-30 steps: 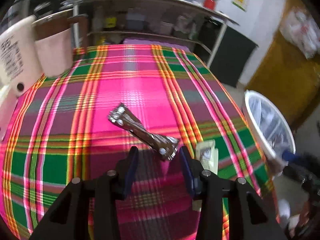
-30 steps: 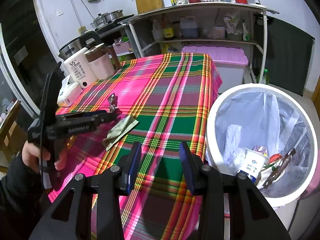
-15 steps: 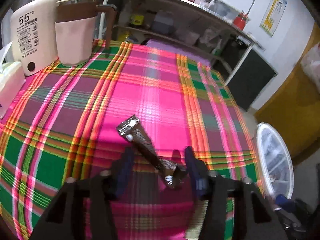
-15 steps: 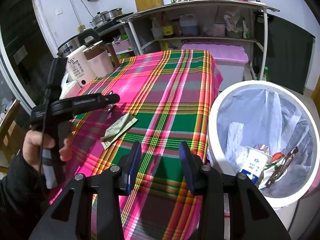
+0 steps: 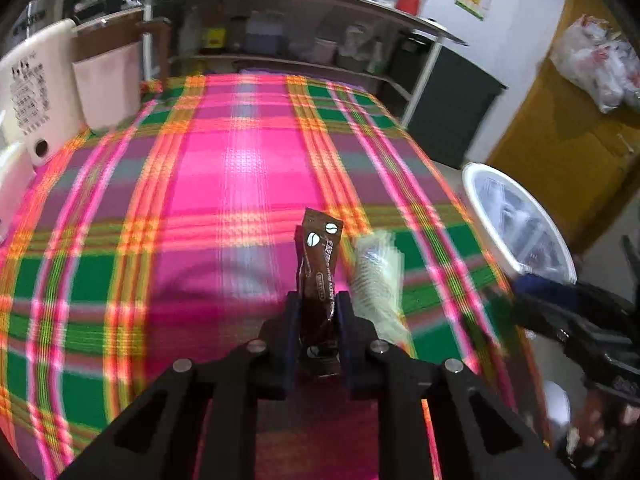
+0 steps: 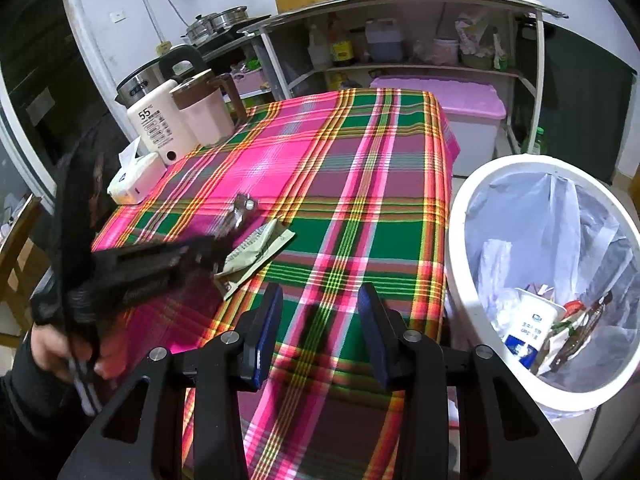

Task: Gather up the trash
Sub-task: 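Grasp the brown snack wrapper with the left tool while the right tool grasps the pale green wrapper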

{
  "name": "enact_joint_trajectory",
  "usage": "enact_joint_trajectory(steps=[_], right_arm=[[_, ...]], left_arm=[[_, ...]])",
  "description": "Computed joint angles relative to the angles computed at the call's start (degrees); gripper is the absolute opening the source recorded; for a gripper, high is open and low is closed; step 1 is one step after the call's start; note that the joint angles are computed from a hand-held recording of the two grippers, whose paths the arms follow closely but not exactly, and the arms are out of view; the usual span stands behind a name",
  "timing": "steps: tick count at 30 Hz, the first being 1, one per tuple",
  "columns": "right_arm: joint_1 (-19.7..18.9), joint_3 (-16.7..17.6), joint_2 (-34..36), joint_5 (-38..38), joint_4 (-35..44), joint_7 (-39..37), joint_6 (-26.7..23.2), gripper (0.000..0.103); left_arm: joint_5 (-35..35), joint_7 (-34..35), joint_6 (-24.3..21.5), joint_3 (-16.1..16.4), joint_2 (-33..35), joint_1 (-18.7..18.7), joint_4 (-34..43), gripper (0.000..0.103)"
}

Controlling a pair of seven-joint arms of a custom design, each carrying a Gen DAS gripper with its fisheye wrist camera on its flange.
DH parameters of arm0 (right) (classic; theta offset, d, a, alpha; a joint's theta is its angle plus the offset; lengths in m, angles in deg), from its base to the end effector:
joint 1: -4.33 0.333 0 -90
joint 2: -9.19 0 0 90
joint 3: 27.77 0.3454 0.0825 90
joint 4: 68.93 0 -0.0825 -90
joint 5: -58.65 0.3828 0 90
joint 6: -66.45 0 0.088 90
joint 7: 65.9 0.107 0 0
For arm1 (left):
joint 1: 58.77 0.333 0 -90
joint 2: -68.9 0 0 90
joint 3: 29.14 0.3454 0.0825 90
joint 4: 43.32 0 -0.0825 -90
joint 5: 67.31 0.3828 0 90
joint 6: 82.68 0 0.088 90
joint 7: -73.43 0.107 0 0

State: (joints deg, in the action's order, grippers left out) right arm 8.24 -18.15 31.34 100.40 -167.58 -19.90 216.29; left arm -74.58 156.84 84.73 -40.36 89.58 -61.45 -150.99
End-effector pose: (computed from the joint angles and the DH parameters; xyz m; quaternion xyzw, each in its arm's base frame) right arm 0.6904 0.1348 0.4433 -0.7841 0.5049 -0.0617 0.3557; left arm 0.6706 -0.1422 0.4297 -0.6725 0.6569 -0.3117 0.1383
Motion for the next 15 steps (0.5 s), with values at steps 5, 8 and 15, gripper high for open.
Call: enact_joint_trajectory(steps=[5, 8, 15], right_arm=[[0.3, -0.5, -0.3, -0.8, -0.4, 1.6, 0.7, 0.040], [0.4, -0.3, -0.5, -1.1, -0.4, 2.0, 0.7, 0.040], [1.1, 0.6, 0.6, -0.8, 1.0, 2.6, -0.6, 0.040]], left_arm=[[-8.1, 8.1, -0.2, -6.5, -0.9, 4.1, -1.5, 0.018], [-10.0, 8.5, 0.7, -5.5, -2.1, 3.6, -2.9, 0.018], [0.7, -4.9, 5.1, 4.9, -5.2, -3.1, -7.6, 0.018]])
